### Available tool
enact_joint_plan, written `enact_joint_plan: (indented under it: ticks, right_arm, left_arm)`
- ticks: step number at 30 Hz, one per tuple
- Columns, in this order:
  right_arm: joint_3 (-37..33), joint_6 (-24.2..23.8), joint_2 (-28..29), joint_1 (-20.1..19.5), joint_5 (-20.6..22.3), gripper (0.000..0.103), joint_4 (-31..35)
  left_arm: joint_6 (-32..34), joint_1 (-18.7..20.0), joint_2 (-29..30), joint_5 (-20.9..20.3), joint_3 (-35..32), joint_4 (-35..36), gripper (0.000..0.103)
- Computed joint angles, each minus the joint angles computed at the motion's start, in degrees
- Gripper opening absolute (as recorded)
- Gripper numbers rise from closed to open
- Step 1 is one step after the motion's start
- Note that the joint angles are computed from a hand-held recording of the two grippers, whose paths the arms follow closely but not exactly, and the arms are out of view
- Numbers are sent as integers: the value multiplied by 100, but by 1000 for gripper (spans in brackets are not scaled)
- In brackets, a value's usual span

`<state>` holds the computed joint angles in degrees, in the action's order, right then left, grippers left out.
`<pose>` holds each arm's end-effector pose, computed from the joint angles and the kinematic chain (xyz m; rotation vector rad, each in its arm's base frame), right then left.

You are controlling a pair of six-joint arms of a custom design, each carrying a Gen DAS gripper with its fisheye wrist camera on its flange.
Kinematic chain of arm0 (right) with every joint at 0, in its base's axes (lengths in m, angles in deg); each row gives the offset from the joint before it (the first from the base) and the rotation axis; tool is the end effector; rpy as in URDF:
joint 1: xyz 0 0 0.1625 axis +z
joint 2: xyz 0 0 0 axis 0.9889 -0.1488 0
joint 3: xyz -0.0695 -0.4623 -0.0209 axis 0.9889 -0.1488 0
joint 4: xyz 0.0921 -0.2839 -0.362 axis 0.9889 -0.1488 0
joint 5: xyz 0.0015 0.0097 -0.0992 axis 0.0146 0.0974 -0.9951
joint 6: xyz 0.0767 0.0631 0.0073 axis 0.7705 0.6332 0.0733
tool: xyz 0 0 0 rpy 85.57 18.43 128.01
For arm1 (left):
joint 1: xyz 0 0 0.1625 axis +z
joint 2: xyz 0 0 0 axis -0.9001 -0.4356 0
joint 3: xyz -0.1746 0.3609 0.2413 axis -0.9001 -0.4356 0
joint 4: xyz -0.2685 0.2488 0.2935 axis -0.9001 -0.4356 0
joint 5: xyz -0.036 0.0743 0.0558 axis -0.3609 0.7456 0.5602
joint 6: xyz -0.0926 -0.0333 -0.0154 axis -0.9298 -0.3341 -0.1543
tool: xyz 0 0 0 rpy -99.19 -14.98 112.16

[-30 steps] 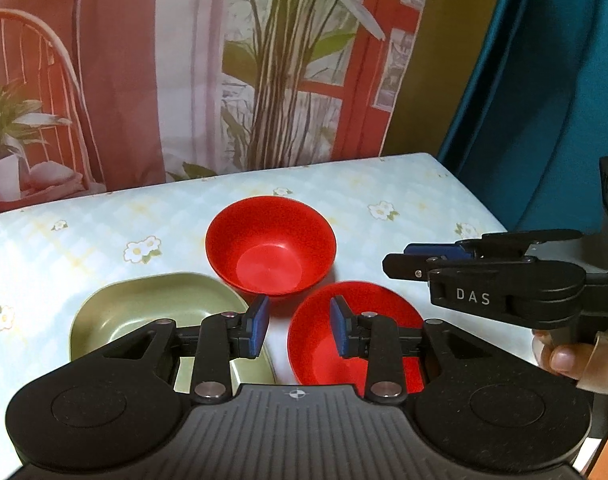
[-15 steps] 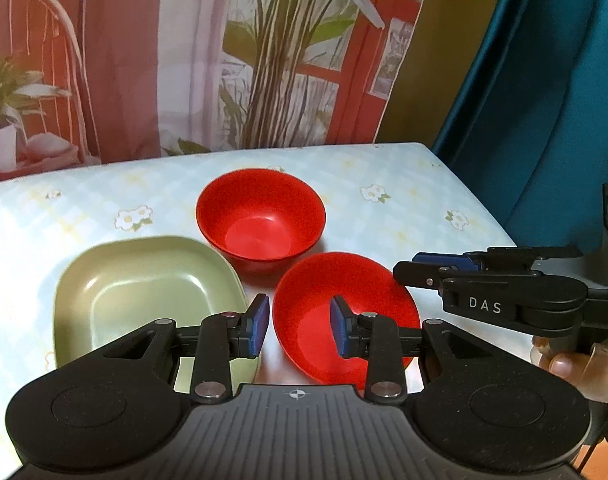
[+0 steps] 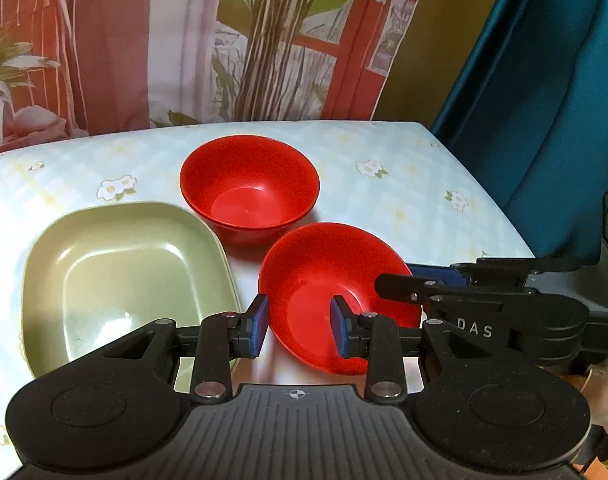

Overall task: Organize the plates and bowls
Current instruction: 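Close the right tool on the rim of the two nested red bowls, then carry the nested red bowls with the right tool onto the third red bowl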

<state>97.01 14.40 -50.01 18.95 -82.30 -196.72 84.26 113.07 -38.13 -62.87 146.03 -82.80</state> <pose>0.1315 -0.3355 0.1013 -0.0595 -2.2591 1.1510 -0.1770 -0.4483 0.1063 1.2968 2.5761 -0.3184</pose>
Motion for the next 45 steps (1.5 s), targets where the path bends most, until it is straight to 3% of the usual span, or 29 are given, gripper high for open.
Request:
enact_joint_plan:
  ticks: [9, 34, 36, 45]
  right_arm:
    - [59, 13, 161, -75, 66, 9, -249]
    - [45, 91, 290, -119, 97, 8, -497]
    - [56, 119, 289, -127, 108, 8, -509]
    - [59, 390, 349, -108, 120, 8, -605]
  left_arm:
    - [10, 29, 11, -46, -9, 2, 35]
    - [12, 177, 136, -125, -56, -31, 34]
    - [45, 229, 146, -274, -86, 43, 26]
    - [158, 183, 148, -209, -60, -27, 26]
